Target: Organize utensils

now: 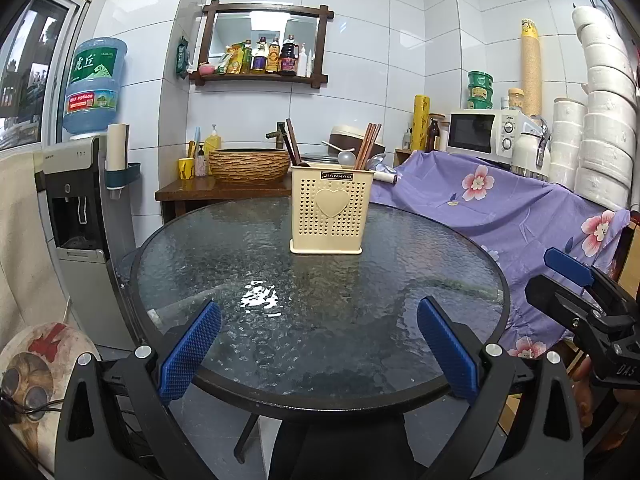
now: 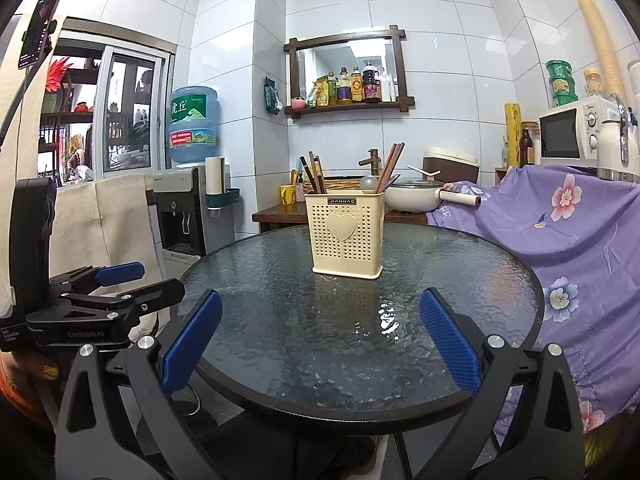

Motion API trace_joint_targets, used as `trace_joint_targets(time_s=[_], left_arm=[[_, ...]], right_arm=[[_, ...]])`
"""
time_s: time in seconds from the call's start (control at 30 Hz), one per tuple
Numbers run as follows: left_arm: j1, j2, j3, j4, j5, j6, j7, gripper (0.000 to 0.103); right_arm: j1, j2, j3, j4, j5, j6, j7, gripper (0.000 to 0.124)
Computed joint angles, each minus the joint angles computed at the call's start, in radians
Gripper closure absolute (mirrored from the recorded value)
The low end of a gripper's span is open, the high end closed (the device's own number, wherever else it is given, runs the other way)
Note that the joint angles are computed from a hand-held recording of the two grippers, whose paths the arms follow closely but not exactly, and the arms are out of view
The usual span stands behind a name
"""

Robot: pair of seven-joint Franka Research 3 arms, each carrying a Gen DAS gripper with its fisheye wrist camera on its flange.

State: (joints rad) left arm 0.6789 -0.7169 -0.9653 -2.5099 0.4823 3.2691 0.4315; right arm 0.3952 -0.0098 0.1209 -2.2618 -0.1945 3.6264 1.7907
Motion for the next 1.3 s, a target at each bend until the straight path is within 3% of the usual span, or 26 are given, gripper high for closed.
trace_joint_targets(time_s=[1.3], left_arm=[[0.003,-0.017,-0.010,0.008,0.011,-0.015,-0.039,0.006]], right_arm=[[-0.003,0.003,0.001,-0.001,-0.012,-0.002,0.012,0.027]])
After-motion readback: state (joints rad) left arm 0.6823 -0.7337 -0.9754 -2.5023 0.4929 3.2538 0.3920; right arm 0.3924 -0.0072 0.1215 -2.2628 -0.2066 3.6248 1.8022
